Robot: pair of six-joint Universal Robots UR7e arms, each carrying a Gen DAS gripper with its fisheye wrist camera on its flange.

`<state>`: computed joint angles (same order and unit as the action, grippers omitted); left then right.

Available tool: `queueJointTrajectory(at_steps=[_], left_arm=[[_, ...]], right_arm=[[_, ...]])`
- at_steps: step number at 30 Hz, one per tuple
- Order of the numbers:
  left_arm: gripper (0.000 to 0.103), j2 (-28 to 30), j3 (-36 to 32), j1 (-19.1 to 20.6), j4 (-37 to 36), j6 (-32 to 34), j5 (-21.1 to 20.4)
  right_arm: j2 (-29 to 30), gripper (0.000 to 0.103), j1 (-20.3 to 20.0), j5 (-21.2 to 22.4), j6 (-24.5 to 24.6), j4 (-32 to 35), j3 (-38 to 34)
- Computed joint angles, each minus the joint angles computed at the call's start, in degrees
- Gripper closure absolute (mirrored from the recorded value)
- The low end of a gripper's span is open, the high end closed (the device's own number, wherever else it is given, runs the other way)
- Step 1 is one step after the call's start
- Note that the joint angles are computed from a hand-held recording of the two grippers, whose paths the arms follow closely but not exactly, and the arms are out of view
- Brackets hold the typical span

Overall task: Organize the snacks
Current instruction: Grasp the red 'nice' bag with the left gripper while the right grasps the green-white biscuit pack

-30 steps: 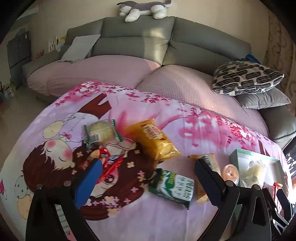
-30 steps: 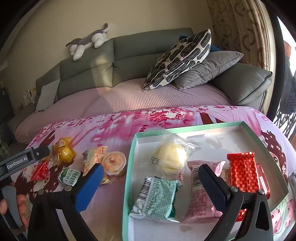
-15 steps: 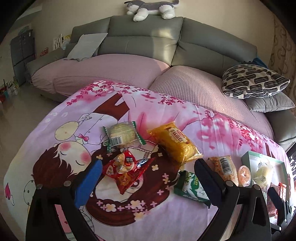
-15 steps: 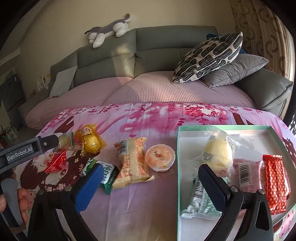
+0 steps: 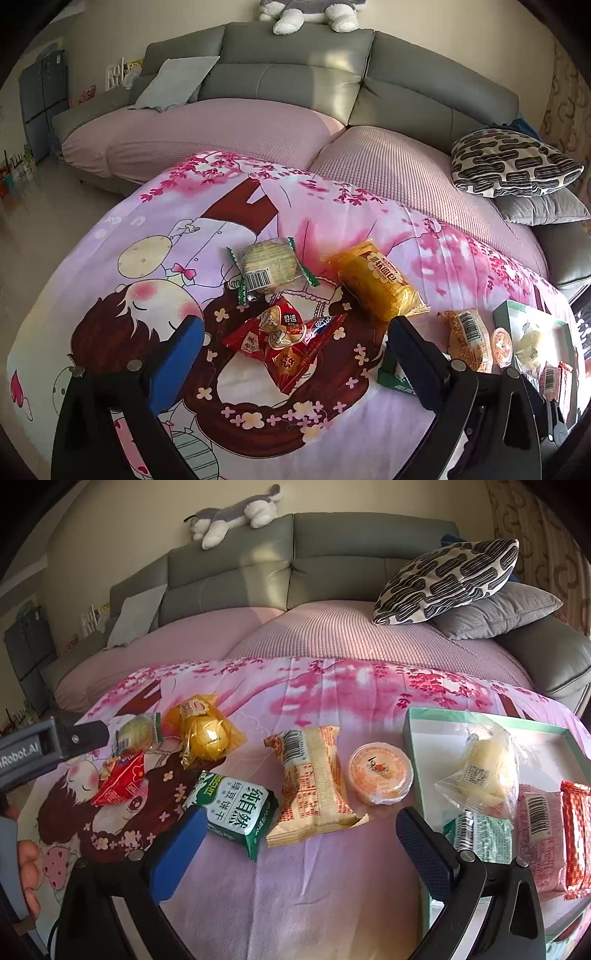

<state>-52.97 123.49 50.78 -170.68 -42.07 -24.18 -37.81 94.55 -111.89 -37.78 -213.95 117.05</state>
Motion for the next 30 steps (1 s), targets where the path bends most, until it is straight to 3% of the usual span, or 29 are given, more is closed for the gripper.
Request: queueJointTrajectory(at_steps=[10,16,24,30], left_arm=[[0.003,-0.6,0.0,3.4,-0.4,0.6,-3.1],[0.003,0.3,-0.4,4.7,-5.3,4.1,-4.1],[0.003,0.0,-2.6,6.5,-0.9,4.7,-7.2],[0.003,0.2,-4.3,8.4,0.6,4.8,-10.1]], right_arm=[[2.5,0.0,0.3,-2.4,-0.2,0.0,-2.0],[3.3,0.0,0.7,1.6,-1.7,-2.9,-1.6],[4.8,0.0,1.5,4.0,-2.0,-1.3,-2.8],[6.7,0.0,2.2,2.0,-2.2,-0.9,-4.5]])
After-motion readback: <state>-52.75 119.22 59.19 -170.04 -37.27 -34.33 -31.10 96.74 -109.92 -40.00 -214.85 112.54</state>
